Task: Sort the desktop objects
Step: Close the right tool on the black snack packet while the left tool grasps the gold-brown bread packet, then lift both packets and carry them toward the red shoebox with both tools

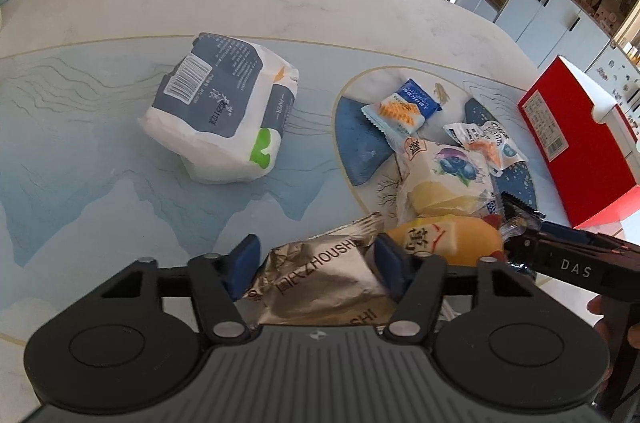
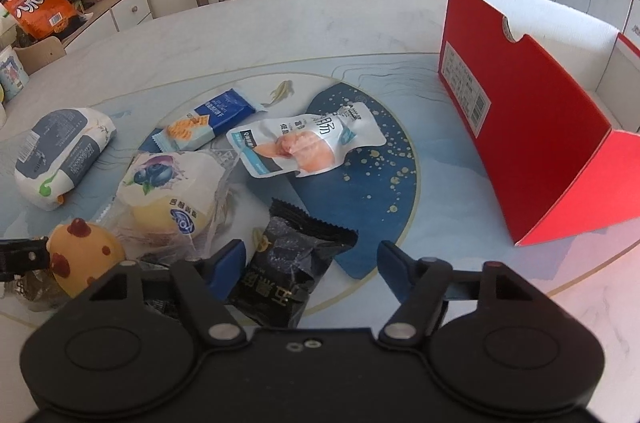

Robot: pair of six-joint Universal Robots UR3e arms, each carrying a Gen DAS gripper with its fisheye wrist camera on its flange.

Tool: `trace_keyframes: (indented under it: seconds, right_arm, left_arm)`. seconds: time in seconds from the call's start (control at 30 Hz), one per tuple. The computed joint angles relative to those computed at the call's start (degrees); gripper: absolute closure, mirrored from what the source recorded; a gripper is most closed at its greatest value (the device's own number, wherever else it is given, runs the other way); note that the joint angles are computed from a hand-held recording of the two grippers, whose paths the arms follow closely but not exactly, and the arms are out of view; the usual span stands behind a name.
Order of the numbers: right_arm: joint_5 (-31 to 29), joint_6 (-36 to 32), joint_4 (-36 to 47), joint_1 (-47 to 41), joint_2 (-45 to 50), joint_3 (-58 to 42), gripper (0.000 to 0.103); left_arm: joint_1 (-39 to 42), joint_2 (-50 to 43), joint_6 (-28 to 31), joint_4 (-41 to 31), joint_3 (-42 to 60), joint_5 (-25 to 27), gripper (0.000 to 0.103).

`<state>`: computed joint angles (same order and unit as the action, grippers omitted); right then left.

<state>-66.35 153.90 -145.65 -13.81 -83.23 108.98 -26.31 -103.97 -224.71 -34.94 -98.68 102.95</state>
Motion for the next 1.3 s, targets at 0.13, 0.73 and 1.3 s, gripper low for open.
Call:
trace_keyframes:
  seconds: [0.13, 0.73, 1.3]
  right_arm:
    - [0.55, -0.37, 1.34, 0.16, -0.25, -0.45, 0.046]
    - [-0.55, 3.06, 1.03, 0.35, -1.54, -1.04, 0.059]
    - [-1.18, 5.25, 4.1, -0.19, -8.0, -0.69, 0.061]
  left_arm:
    - [0.13, -0.25, 0.17, 0.63, -0.17, 0.17, 0.044]
    - [1.11, 2.16, 2.06, 4.68, -3.97, -1.63, 0.054]
    - [2.71, 5.8, 7.15, 7.04, -5.61, -2.81, 0.054]
